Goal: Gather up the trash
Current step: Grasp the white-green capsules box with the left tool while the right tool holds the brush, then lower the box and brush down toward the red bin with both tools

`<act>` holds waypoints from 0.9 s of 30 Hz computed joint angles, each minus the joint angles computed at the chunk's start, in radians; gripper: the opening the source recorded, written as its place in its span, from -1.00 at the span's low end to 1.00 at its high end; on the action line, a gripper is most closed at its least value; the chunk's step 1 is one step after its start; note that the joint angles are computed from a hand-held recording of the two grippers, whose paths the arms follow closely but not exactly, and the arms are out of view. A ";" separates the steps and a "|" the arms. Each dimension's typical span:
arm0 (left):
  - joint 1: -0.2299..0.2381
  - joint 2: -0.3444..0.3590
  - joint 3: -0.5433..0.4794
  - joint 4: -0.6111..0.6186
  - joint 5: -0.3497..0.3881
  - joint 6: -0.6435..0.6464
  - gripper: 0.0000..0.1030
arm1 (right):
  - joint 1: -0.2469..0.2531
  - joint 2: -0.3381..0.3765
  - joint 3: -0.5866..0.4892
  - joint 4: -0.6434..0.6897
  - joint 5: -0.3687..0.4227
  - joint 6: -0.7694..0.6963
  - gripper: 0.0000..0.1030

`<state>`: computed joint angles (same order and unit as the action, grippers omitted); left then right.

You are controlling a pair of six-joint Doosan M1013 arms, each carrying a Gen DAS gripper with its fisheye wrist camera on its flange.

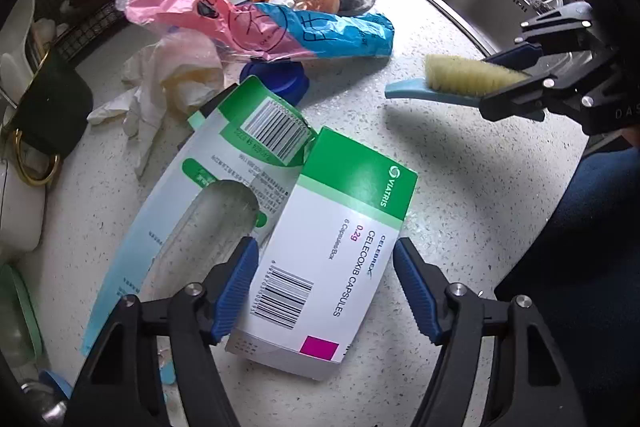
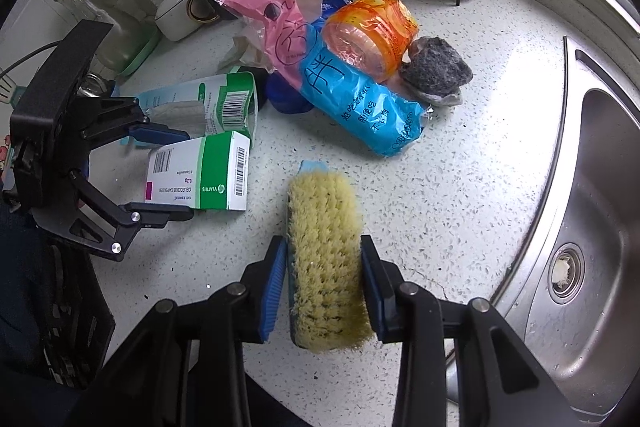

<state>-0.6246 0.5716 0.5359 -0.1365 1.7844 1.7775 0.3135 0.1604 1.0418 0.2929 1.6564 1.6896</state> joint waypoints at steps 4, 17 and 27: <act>-0.010 -0.038 0.052 0.013 -0.047 -0.066 0.30 | -0.001 -0.007 0.001 0.008 -0.012 -0.007 -0.35; -0.089 -0.088 0.065 0.198 -0.062 -0.218 0.30 | -0.012 -0.052 0.015 0.028 -0.051 -0.068 -0.35; -0.165 -0.139 0.106 0.290 -0.035 -0.324 0.30 | -0.019 -0.124 0.057 0.051 -0.079 -0.139 -0.35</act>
<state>-0.7899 0.4327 0.6422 0.1537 1.7497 1.4540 0.2945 0.0365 1.0989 0.3435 1.5776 1.5510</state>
